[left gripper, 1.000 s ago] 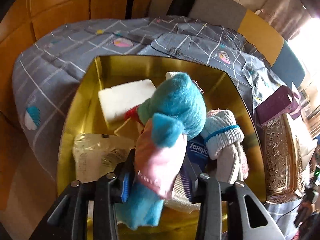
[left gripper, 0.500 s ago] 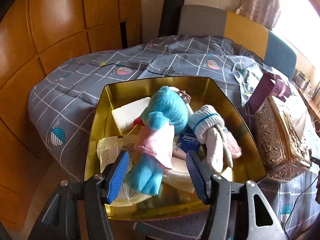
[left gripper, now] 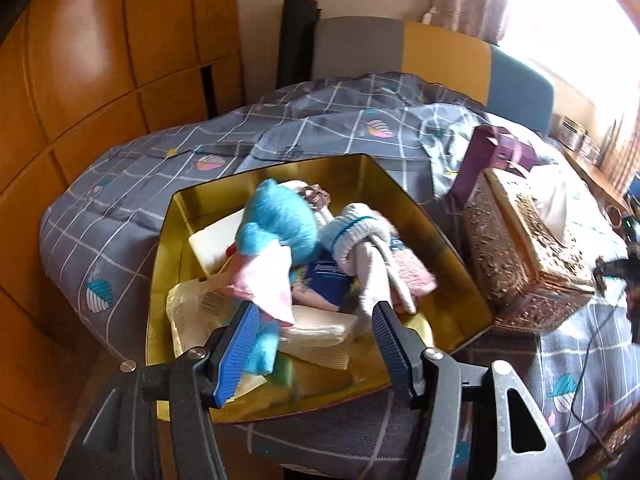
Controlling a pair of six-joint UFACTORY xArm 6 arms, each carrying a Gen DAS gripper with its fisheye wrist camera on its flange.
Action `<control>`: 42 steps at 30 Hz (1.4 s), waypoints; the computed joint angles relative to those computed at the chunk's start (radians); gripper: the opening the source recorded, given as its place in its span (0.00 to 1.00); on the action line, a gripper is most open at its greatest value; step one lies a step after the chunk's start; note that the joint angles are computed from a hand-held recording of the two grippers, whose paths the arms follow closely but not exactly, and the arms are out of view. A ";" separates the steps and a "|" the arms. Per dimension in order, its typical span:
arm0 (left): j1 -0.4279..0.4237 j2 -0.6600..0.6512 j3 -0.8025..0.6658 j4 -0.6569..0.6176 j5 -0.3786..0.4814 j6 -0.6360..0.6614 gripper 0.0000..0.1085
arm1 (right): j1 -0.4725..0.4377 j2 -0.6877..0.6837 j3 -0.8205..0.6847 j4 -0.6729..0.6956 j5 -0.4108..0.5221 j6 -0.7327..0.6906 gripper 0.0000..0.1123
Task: Organize soft objects
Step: 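Carry the brown scrunchie over the gold tray with the right gripper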
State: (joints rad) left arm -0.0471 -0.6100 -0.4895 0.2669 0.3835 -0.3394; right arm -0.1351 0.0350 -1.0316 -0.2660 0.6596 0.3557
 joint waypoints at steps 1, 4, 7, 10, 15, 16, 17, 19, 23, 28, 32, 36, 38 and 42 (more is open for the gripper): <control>-0.005 -0.005 0.004 0.002 -0.004 0.006 0.55 | 0.003 0.018 -0.026 0.001 0.018 0.004 0.11; -0.019 -0.020 0.015 -0.018 -0.012 0.041 0.55 | 0.012 0.073 -0.107 0.015 0.067 0.001 0.11; -0.032 -0.029 0.021 -0.018 -0.015 0.060 0.55 | 0.029 0.126 -0.183 0.046 0.098 -0.020 0.11; -0.042 -0.036 0.026 -0.024 -0.022 0.077 0.55 | 0.054 0.169 -0.256 0.059 0.109 -0.036 0.11; -0.060 -0.043 0.030 -0.032 -0.024 0.102 0.55 | 0.097 0.230 -0.391 0.066 0.110 -0.076 0.11; -0.063 -0.045 0.031 -0.036 -0.025 0.107 0.55 | 0.109 0.241 -0.423 0.064 0.115 -0.078 0.11; -0.065 -0.048 0.033 -0.039 -0.027 0.111 0.55 | 0.115 0.255 -0.457 0.071 0.117 -0.090 0.11; -0.069 -0.052 0.037 -0.038 -0.032 0.119 0.55 | 0.144 0.256 -0.498 0.069 0.120 -0.092 0.11; -0.084 -0.056 0.041 -0.060 -0.032 0.154 0.55 | 0.210 0.264 -0.575 0.071 0.110 -0.097 0.11; -0.104 -0.062 0.047 -0.085 -0.036 0.199 0.55 | 0.296 0.275 -0.659 0.106 0.074 -0.174 0.11; -0.115 -0.073 0.055 -0.079 -0.039 0.207 0.55 | 0.370 0.259 -0.674 0.189 0.016 -0.304 0.11; -0.117 -0.083 0.062 -0.086 -0.042 0.219 0.55 | 0.451 0.241 -0.670 0.299 0.001 -0.467 0.11; -0.117 -0.088 0.066 -0.085 -0.043 0.218 0.55 | 0.491 0.226 -0.652 0.342 0.003 -0.541 0.11; -0.113 -0.098 0.073 -0.088 -0.043 0.224 0.55 | 0.561 0.197 -0.597 0.433 0.014 -0.670 0.11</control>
State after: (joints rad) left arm -0.1606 -0.7075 -0.4167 0.1784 0.3409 -0.1155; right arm 0.4255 0.2315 -1.6286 0.1670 0.6737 -0.3139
